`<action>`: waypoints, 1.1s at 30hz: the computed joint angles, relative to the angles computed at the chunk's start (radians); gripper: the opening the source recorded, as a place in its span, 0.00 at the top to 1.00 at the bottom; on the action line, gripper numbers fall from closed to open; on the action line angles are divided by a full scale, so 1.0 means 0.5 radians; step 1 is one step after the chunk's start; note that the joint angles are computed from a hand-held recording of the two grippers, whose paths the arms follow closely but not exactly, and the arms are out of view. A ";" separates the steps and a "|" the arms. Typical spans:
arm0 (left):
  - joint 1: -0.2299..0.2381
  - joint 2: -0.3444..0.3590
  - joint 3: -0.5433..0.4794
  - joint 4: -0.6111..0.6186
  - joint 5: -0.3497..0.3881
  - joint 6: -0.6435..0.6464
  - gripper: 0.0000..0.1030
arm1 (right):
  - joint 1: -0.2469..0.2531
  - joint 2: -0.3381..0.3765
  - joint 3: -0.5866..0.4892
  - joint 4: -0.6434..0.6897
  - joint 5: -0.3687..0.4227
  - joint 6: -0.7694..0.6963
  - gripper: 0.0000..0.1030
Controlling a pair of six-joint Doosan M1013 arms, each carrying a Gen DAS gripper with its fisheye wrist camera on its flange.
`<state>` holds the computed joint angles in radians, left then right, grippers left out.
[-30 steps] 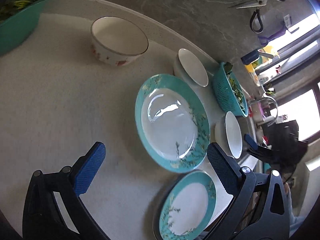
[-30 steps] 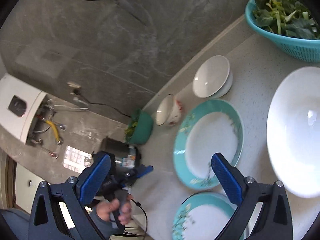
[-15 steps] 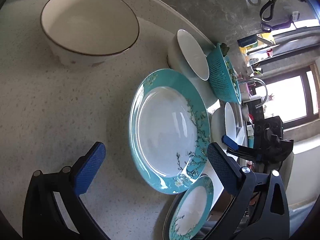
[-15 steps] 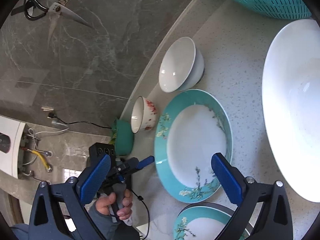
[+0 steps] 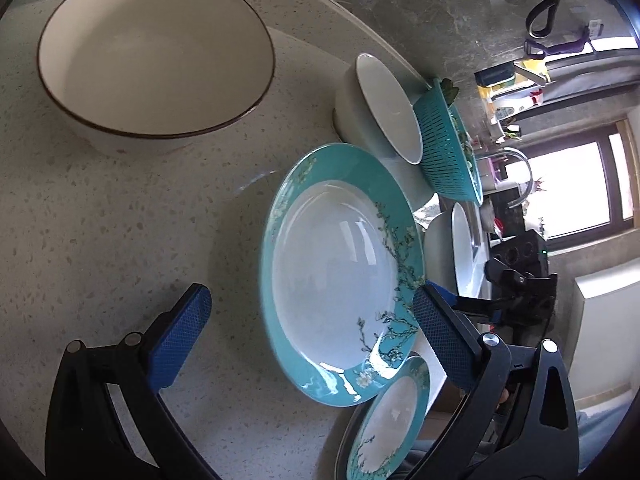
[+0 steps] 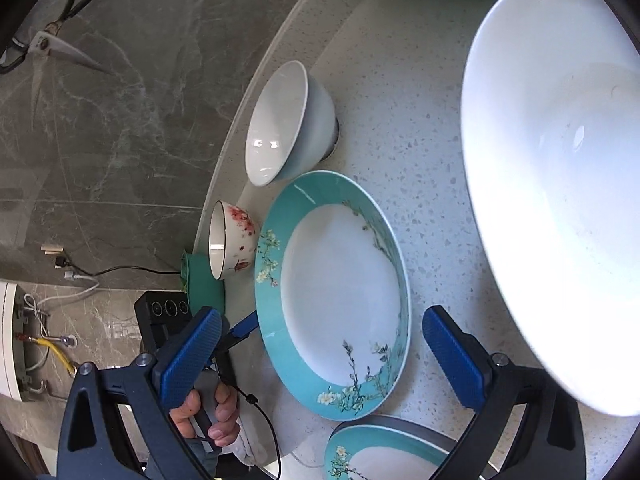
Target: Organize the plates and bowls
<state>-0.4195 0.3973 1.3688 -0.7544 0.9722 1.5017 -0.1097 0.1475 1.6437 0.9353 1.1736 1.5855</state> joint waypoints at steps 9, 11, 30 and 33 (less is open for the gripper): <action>-0.017 0.063 -0.086 0.052 0.082 -0.012 0.05 | 0.013 0.045 -0.032 0.016 -0.006 0.014 0.04; -0.018 0.072 -0.098 0.051 0.108 -0.006 0.15 | 0.015 0.049 -0.035 -0.009 -0.004 0.040 0.06; -0.016 0.132 -0.172 0.057 0.203 -0.021 0.24 | 0.011 0.118 -0.086 -0.061 0.171 0.097 0.20; -0.016 0.131 -0.173 0.066 0.194 -0.028 0.24 | 0.012 0.122 -0.094 -0.064 0.179 0.082 0.20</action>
